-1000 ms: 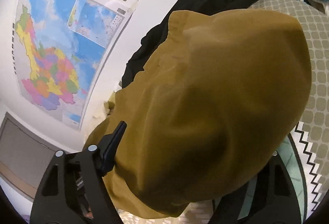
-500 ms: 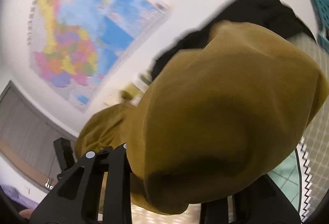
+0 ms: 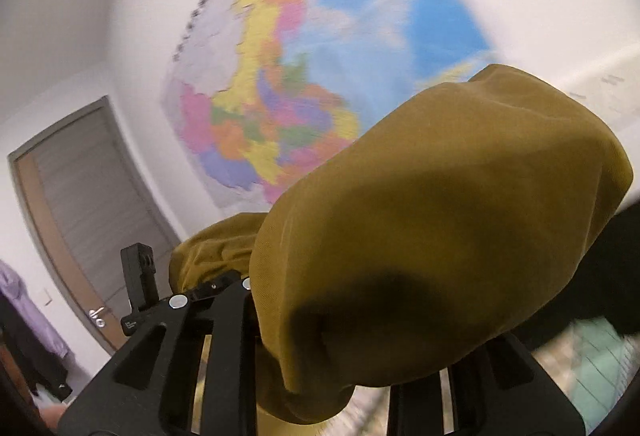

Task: Fold large clothes
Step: 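Lift the folded shirt with both tools and carry it toward the cream stack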

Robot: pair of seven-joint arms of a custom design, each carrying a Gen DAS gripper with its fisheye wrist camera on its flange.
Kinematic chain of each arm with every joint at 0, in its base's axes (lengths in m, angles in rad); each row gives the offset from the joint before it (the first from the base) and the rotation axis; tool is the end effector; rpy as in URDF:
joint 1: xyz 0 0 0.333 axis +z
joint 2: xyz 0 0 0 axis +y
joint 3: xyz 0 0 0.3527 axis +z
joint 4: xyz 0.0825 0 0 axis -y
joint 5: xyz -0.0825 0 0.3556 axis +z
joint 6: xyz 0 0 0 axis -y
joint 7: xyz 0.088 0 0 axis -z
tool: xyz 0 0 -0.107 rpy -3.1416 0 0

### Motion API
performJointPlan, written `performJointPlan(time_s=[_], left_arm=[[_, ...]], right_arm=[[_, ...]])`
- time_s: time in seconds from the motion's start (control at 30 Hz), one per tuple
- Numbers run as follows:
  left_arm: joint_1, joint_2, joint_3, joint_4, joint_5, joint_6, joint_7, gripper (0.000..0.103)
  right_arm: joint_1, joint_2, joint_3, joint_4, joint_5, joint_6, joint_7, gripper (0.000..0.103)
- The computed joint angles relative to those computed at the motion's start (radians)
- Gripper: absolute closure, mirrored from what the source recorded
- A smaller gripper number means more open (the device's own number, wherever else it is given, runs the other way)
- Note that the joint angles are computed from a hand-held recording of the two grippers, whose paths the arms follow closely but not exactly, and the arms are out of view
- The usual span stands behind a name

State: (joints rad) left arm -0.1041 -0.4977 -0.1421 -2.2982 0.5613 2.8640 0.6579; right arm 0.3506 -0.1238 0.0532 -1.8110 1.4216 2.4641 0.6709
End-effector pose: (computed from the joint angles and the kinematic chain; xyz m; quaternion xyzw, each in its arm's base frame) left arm 0.3822 -0.1446 0.6938 -0.6533 0.5405 -0.4192 0.3246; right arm 0.4951 0.2125 0.7179 -0.6550 0.4057 0.0436 0.6360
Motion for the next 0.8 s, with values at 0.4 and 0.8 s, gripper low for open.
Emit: performJointPlan(time_s=[0.4,0.8], left_arm=[[0.345,0.067,0.150,-0.008,0.157,0.036,-0.042,0.073],[0.356,0.198,0.276,-0.209,-0.051,0.132,0.131,0.051]], right_arm=[[0.202,0.633,0.201,0.709,-0.340,0.075,0.199,0.079],[0.139,0.650,0.260,0.513,-0.460,-0.131,0.400,0.030]])
